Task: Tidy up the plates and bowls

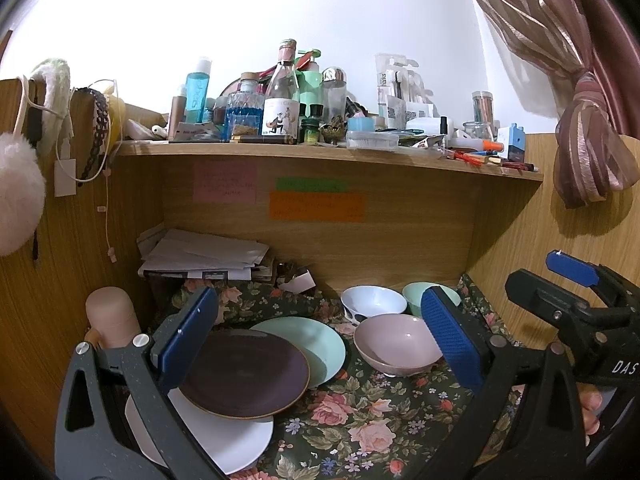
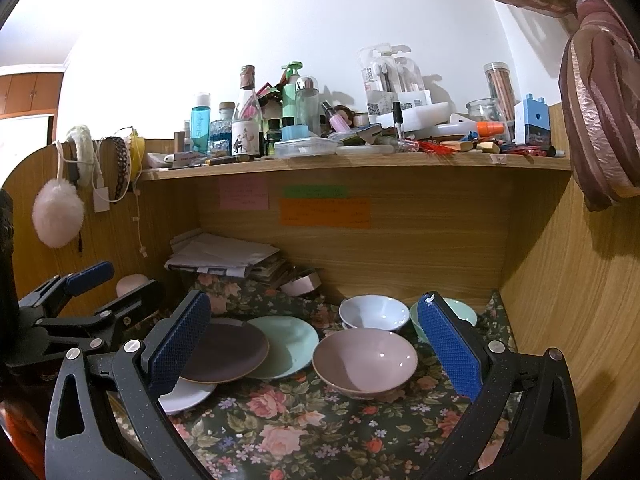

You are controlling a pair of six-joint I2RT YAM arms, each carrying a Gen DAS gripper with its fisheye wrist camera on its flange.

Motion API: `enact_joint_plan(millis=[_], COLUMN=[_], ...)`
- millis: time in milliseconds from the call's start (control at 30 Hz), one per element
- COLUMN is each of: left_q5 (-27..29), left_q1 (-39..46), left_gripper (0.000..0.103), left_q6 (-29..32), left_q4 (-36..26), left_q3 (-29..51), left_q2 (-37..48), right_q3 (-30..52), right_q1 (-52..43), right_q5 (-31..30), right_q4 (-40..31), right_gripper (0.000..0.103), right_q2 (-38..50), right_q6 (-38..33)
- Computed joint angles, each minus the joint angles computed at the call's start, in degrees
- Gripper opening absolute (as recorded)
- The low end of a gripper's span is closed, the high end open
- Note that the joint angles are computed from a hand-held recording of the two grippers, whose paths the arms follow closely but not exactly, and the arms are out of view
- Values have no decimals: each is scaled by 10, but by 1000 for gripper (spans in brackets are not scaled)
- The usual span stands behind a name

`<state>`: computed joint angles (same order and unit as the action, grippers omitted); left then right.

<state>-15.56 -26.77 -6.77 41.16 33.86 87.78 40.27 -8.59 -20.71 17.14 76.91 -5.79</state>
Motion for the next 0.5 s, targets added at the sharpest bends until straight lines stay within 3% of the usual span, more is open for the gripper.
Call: enact_joint_plan(millis=[300, 500], left_q5=[25, 71], left_q1=[22, 59], left_gripper=[103, 103], left_q6=[-3, -18], left_q4=[-2, -25], left_q3=[10, 36], left_q2=[23, 60], right_q3=[22, 52], right_q1=[17, 34], right_q5=[16, 29], right_q4=[-1, -9], right_gripper=[103, 103], right_q2=[40, 95], right_q6=[2, -3])
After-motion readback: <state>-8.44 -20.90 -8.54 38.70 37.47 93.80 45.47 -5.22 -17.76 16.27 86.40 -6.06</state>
